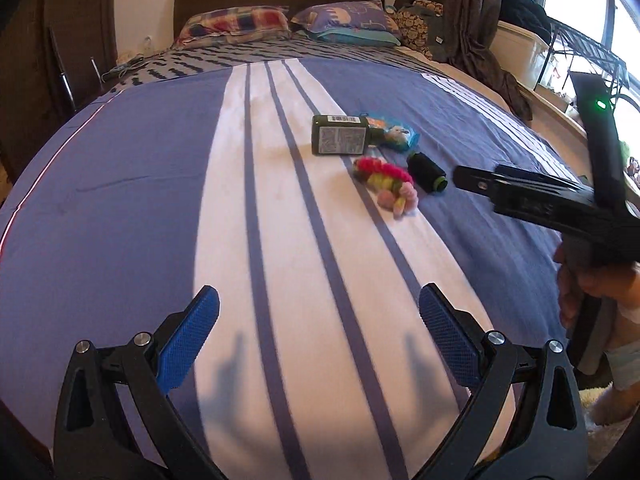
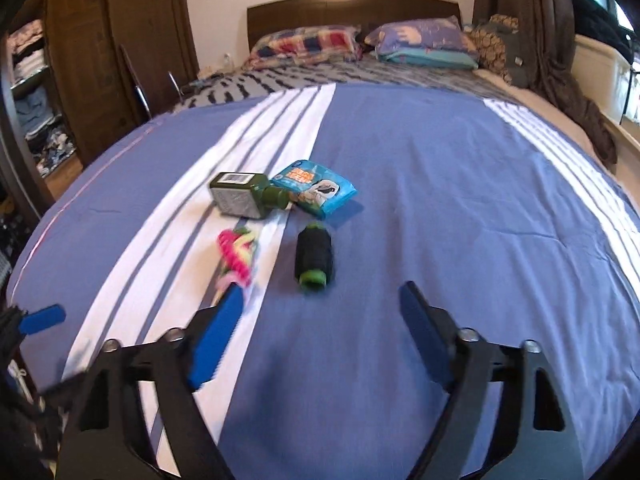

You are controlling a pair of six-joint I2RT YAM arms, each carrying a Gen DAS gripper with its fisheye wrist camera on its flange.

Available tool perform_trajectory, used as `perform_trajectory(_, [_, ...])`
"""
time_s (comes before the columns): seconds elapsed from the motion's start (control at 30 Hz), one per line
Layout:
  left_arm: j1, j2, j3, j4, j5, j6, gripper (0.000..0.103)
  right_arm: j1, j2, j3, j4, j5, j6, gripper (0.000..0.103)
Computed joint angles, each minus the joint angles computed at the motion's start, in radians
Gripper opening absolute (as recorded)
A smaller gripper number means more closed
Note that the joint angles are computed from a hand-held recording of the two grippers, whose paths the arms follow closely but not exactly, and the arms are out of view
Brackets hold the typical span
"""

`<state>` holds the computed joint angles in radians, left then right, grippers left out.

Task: Collect trash
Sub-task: 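Grasp the black thread spool with the right tool while the left grasps the fuzzy toy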

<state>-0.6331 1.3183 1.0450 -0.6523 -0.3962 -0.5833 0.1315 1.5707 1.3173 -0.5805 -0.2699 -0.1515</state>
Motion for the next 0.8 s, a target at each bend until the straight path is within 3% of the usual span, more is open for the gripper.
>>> perform_trajectory(0.17, [0.043, 0.107, 0.067, 0.046, 0.045, 0.054, 0.095, 0.043, 0.182, 0.159, -0.054, 0.040, 0.012, 0.054])
perform_trajectory(0.3, [0.059, 0.182, 0.119, 0.072, 0.070, 0.080, 0.095, 0.045, 0.264, 0.239, -0.111, 0.022, 0.009, 0.029])
perform_trajectory(0.73, [0.114, 0.446, 0.358, 0.097, 0.139, 0.108, 0.094, -0.079, 0.227, 0.242, -0.081, -0.047, -0.059, 0.028])
perform_trajectory(0.8, [0.126, 0.491, 0.406, 0.089, 0.159, 0.106, 0.083, -0.090, 0.209, 0.221, -0.069, -0.055, -0.071, 0.028])
